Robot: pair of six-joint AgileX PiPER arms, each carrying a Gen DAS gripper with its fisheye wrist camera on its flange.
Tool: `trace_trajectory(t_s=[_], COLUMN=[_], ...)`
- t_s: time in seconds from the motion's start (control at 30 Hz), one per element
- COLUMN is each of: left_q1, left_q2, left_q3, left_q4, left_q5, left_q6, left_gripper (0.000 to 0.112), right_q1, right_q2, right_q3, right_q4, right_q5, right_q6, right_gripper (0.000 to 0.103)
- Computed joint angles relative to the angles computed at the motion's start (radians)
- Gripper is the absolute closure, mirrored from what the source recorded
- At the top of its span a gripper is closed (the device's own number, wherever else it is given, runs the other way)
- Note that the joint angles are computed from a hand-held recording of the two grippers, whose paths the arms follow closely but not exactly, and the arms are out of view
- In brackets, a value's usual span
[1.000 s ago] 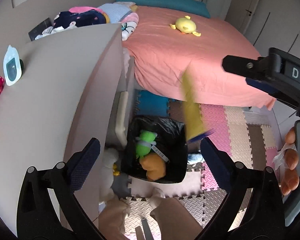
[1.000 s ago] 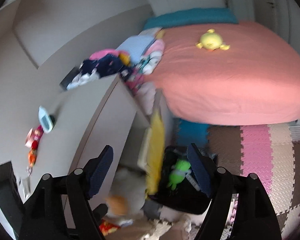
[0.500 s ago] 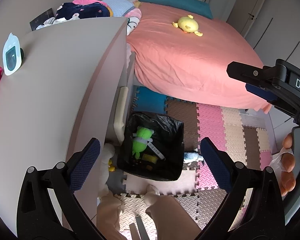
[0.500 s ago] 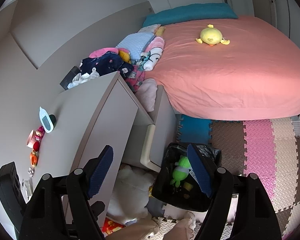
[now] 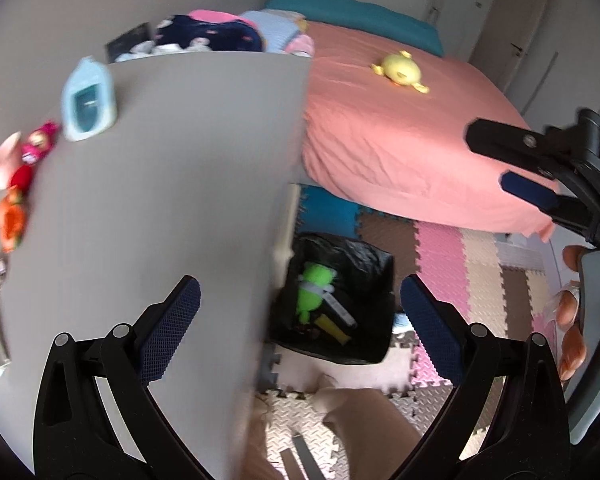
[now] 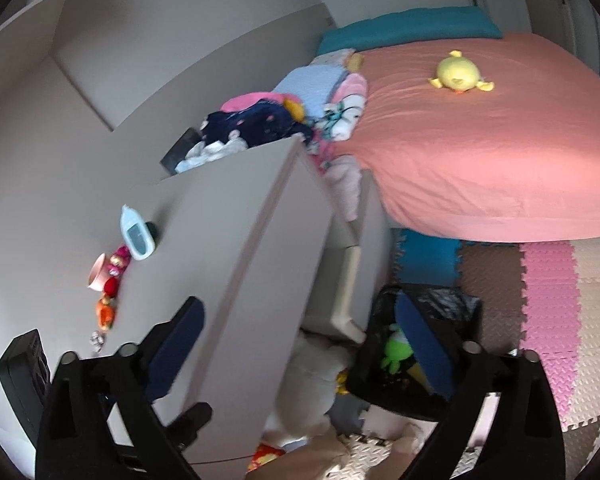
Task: Collect trash
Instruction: 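Return to the desk and grasp the folded paper note with the left gripper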
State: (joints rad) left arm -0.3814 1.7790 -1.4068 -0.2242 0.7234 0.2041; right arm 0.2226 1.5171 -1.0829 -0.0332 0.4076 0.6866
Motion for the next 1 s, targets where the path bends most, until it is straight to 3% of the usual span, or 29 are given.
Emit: trace_trajectory(t_s=[0.1, 0.3, 0.33, 0.47, 0.67, 0.73, 1.0], left_q1=[0.077, 0.239, 0.276, 0.388, 0.534, 0.572, 0.666], left_q2=[-0.037, -0.097, -0.108, -0.123, -0.099, -0.082, 0.022], left_q3=[0.028, 0.076, 0.086, 0.110, 0.105, 0.099, 0.032], left_q4=[0.003, 0.022, 0.022, 0.015, 0.007, 0.016, -0.034], left_q5=[-0.002, -0.011, -0.014, -0.023, -0.032, -0.031, 0.000], left_q6=[0.023, 0.059, 0.070, 0.104, 0.138, 0.149, 0.190], left_gripper=[0.015, 0.015, 0.015, 0.015, 0.015, 0.015, 0.015], right_q1=[0.075, 0.211, 0.238, 0.268, 0.326, 0.343, 0.422], right_q2=[0.036, 0.127, 0.152, 0.224, 0.349, 0.404, 0.630], right_q3=[-0.052, -0.156, -0.194, -0.295, -0.475, -0.557, -0.929], right_q4=[-0.166, -0.402, -0.434, -0.244, -0.116, -0.038, 0.004], right_q5=[0.006, -0.006, 0.028, 0.029, 0.062, 0.098, 0.267], right_q6=[0.165, 0.311, 0.320, 0.155, 0.052, -0.026, -0.103], right_gripper=[0.003, 0.003, 0.003, 0.003, 0.003, 0.003, 0.003])
